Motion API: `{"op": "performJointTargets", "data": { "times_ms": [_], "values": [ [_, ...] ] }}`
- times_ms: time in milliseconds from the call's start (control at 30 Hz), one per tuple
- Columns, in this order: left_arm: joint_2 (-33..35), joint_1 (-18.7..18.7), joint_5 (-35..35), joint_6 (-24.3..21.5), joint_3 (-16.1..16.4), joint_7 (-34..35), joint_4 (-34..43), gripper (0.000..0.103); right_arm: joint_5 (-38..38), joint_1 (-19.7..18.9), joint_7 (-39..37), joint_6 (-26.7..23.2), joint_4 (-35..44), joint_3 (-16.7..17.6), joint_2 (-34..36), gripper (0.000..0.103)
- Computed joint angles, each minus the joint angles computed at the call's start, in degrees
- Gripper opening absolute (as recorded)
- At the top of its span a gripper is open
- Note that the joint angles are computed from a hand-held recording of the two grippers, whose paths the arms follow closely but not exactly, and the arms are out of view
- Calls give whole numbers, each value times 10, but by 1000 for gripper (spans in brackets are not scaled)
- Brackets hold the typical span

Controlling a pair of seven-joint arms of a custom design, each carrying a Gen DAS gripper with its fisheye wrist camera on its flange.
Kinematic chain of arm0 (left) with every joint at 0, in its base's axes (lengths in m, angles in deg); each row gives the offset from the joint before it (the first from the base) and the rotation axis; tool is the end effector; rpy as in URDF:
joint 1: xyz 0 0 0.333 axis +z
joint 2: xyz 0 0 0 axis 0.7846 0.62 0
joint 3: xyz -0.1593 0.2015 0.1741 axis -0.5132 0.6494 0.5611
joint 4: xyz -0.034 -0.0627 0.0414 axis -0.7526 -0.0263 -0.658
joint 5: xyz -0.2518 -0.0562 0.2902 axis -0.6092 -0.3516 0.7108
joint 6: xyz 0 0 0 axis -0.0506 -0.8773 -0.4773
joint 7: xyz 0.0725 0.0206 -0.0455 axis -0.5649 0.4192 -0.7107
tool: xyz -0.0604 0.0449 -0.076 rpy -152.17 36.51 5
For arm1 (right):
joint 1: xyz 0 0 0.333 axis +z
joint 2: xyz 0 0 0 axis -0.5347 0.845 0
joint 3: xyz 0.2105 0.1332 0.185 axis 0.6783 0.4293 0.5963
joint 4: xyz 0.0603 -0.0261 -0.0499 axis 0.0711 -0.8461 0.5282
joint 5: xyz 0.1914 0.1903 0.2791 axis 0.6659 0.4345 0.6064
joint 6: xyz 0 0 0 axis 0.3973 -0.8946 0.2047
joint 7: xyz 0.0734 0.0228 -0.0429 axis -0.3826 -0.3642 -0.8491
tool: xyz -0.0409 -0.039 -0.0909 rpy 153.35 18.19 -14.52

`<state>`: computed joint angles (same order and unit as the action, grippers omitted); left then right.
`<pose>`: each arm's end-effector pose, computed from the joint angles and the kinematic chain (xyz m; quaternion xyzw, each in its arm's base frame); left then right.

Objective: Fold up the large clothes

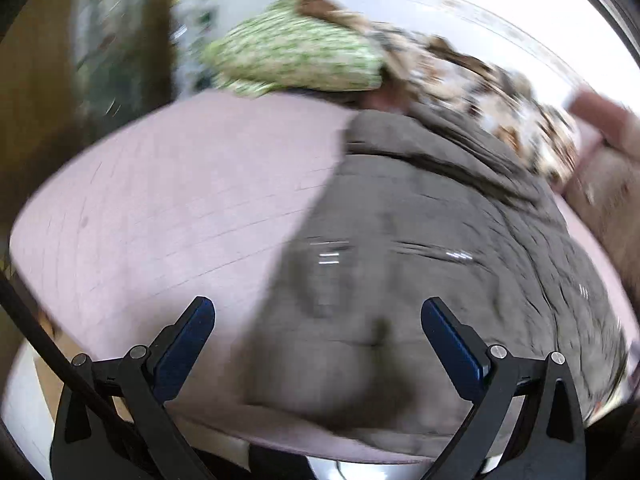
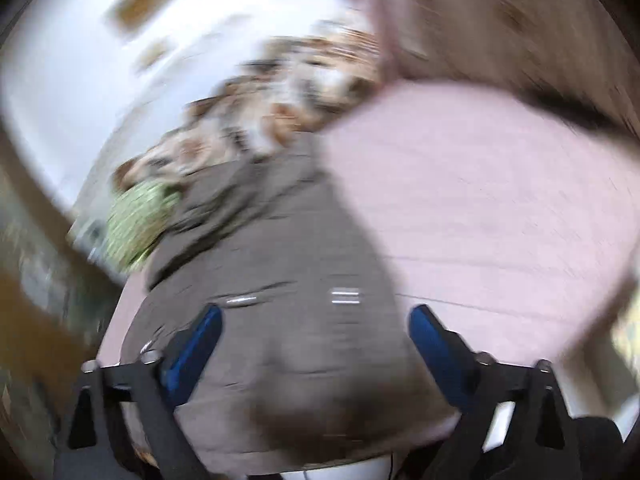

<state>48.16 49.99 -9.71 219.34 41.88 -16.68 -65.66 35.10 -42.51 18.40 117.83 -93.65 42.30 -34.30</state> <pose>0.5205 -0.1320 0.4784 -0.8236 0.3810 -0.2641 0.3268 0.6822 -0.1084 0.4827 -0.5786 0.6684 -0.0491 0.4649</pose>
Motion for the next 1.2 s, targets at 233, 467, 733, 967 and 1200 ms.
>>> {"op": "performJointTargets", "data": {
  "times_ms": [233,467,733,967,1200],
  "values": [
    [-13,57,-59,173,26,-87,-77,94,20,-44,108,-107,54,7,64,77],
    [19,51,-48,194,11,-69,-49,94,39,-47,69,-148,40,23,62,77],
    [55,0,5,101,-1,-58,11,92,24,1,-23,-121,-18,17,13,56],
    [91,-42,1,-38,1,1,66,86,-19,35,-23,-46,-24,5,19,45],
    [115,-78,26,-116,9,19,98,87,8,42,-82,33,-59,22,3,48]
  ]
}}
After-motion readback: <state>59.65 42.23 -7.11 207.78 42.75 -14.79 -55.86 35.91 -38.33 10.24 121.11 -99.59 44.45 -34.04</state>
